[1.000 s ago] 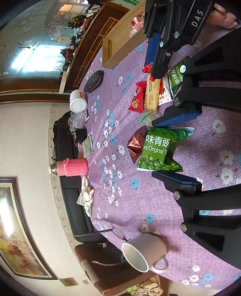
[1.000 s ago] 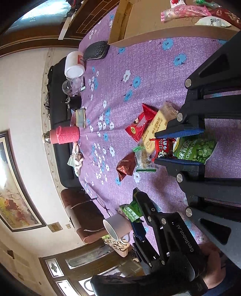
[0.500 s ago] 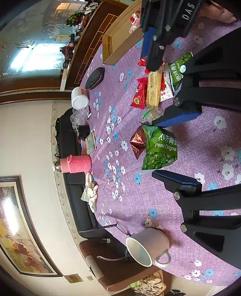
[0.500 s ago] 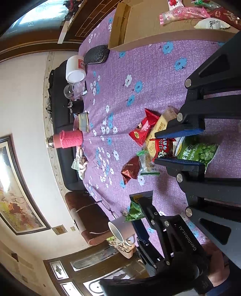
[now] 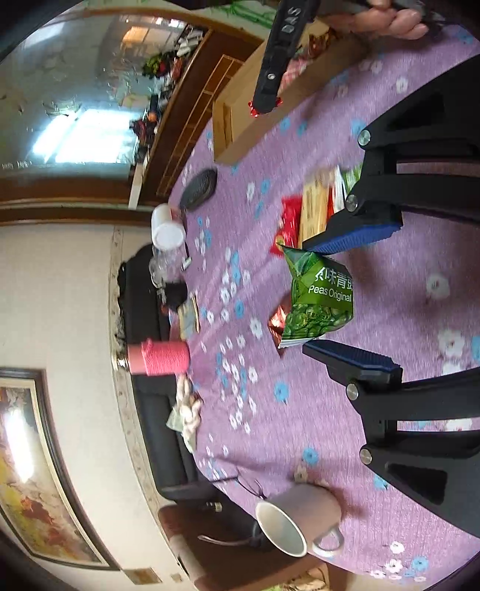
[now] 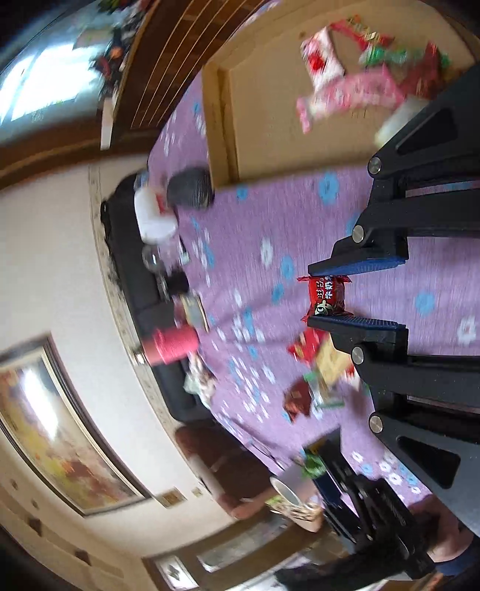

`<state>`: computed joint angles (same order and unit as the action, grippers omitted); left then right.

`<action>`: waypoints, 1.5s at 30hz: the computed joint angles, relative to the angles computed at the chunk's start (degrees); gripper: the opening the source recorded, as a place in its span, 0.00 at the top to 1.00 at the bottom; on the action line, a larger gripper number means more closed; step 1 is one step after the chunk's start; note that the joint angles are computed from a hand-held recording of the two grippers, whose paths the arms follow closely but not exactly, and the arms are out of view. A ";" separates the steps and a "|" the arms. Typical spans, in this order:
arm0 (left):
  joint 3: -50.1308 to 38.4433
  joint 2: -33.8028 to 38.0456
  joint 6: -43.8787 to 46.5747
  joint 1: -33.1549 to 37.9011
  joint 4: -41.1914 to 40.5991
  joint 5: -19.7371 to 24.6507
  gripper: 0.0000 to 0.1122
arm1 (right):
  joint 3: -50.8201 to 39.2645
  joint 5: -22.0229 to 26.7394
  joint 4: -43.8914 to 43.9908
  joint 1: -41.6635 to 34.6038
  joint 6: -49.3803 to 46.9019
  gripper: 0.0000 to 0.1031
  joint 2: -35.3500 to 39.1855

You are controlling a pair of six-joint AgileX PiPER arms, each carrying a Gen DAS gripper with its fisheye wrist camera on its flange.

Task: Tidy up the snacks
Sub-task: 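Carry the green pea bag and small red packet into the cardboard tray, then open both grippers to drop the snacks into the tray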

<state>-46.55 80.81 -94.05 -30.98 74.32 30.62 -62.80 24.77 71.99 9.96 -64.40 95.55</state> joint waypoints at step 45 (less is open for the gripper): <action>-51.37 37.11 54.36 -14.33 -55.95 -2.55 0.44 | -5.71 6.53 -5.69 -25.67 14.22 0.76 6.41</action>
